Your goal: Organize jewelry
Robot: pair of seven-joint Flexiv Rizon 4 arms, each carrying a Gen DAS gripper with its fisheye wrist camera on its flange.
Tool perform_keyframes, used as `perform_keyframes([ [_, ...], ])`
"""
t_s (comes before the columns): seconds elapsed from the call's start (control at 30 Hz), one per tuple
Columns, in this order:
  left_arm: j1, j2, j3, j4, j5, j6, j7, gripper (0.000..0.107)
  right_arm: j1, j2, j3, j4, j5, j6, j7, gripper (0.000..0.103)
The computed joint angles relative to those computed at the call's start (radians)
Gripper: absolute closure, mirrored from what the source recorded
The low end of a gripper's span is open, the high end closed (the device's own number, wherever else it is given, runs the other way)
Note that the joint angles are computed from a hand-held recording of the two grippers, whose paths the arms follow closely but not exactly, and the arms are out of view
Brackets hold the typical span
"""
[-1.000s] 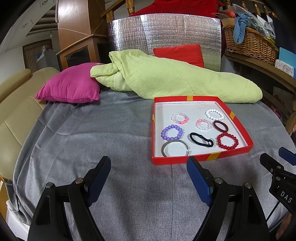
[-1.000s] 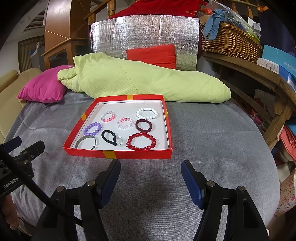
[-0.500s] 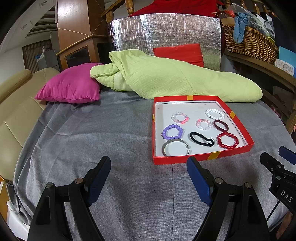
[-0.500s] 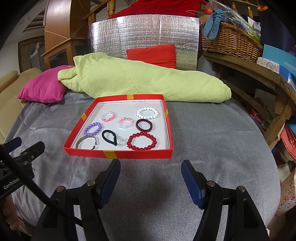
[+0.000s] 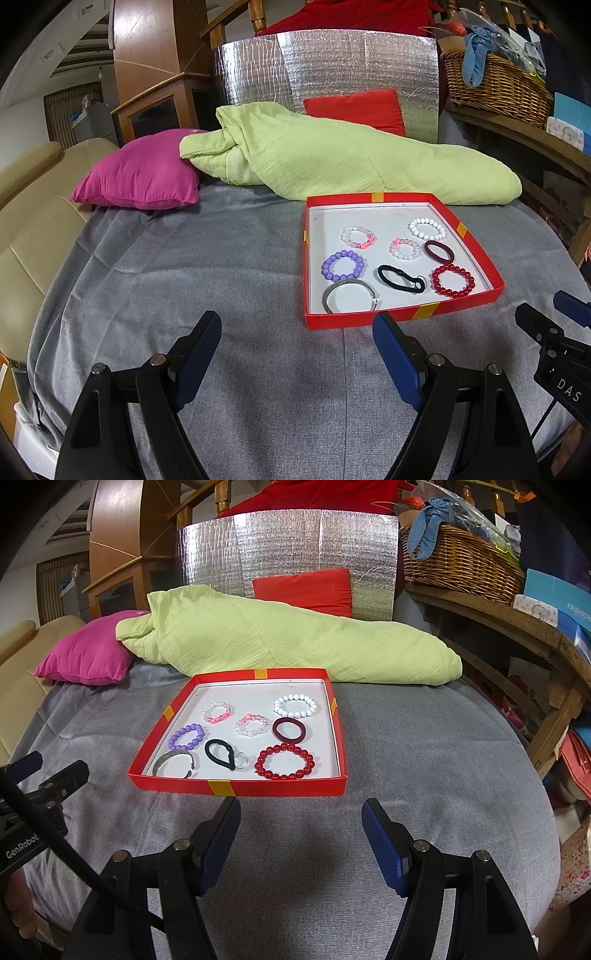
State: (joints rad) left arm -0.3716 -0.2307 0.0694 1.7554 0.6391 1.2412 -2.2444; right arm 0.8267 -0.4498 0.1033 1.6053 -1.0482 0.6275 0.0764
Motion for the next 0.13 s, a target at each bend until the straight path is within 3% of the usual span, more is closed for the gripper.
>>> perform_keyframes([
  [0.13,0.004,0.003,0.003,0.005,0.014,0.013,0.007,0.022,0.003,-0.003,-0.001,-0.007,0.001,-0.004,-0.003,0.031],
])
